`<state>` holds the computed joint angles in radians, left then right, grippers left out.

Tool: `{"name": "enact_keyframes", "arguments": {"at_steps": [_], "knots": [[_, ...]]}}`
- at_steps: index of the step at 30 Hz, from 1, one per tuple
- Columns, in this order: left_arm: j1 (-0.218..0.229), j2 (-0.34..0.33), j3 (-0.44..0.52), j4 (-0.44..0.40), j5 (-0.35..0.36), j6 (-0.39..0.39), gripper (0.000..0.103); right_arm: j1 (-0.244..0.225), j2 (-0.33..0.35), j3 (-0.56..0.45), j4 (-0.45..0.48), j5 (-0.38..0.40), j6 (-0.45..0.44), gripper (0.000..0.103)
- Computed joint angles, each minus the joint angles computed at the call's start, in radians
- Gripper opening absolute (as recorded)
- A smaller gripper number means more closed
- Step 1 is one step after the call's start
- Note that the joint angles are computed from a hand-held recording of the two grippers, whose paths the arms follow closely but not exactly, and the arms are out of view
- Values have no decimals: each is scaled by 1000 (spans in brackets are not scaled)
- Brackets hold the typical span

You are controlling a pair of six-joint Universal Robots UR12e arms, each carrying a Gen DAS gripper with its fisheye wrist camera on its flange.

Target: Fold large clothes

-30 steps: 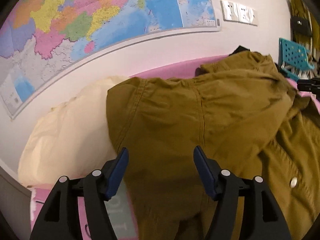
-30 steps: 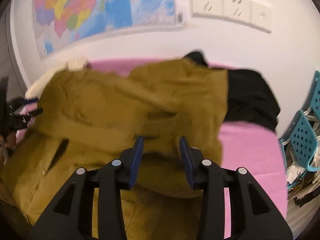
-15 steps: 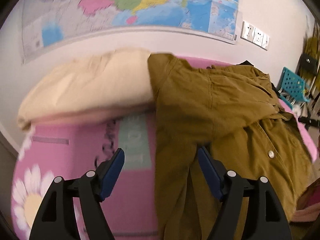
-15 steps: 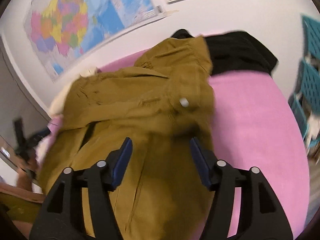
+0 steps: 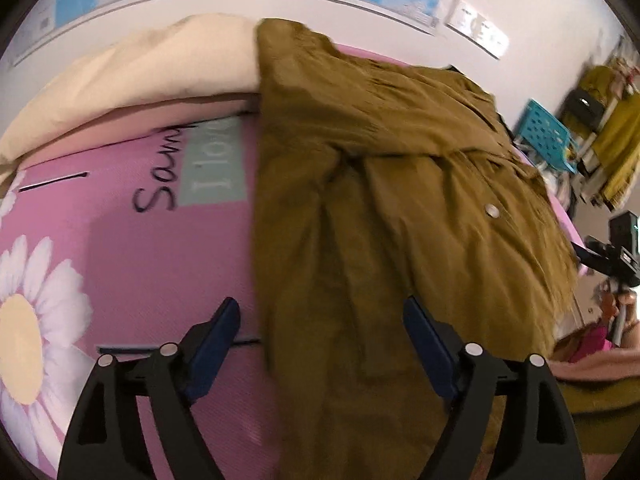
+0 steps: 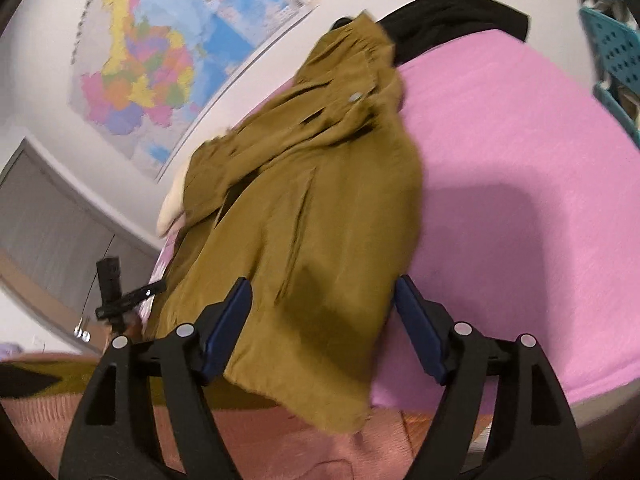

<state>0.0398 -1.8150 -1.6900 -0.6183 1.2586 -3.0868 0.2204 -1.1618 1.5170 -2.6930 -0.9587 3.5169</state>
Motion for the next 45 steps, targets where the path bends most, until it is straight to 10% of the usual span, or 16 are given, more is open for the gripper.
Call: {"name": "enact_keyframes", "arguments": {"at_steps": [6, 10, 18, 22, 23, 25, 28, 32, 40, 45], "knots": [[9, 13, -18, -25, -123, 13, 80, 10, 9, 5, -23, 74, -11, 69], [22, 14, -23, -27, -181, -20, 80, 2, 28, 12, -99, 138, 48, 47], [-5, 17, -14, -28, -62, -40, 61, -17, 35, 40, -176, 202, 124, 48], [-8, 13, -17, -10, -61, -46, 71, -2, 24, 34, -134, 138, 68, 47], [-16, 13, -17, -3, -37, -38, 71, 4, 24, 30, -127, 114, 71, 34], [-38, 9, -12, 10, 39, -19, 54, 14, 21, 20, -80, 42, 61, 5], [-41, 8, -6, 9, 66, -67, 10, -5, 20, 42, -212, 90, 151, 3], [-3, 25, -19, 35, -79, -107, 8, -25, -21, 72, -437, 30, 221, 1], [-1, 23, -22, -35, -96, -51, 48, -41, -16, 65, -242, 31, 153, 5], [8, 21, -14, -68, -145, -27, 60, -51, 0, 88, -231, 35, 201, 53]]}}
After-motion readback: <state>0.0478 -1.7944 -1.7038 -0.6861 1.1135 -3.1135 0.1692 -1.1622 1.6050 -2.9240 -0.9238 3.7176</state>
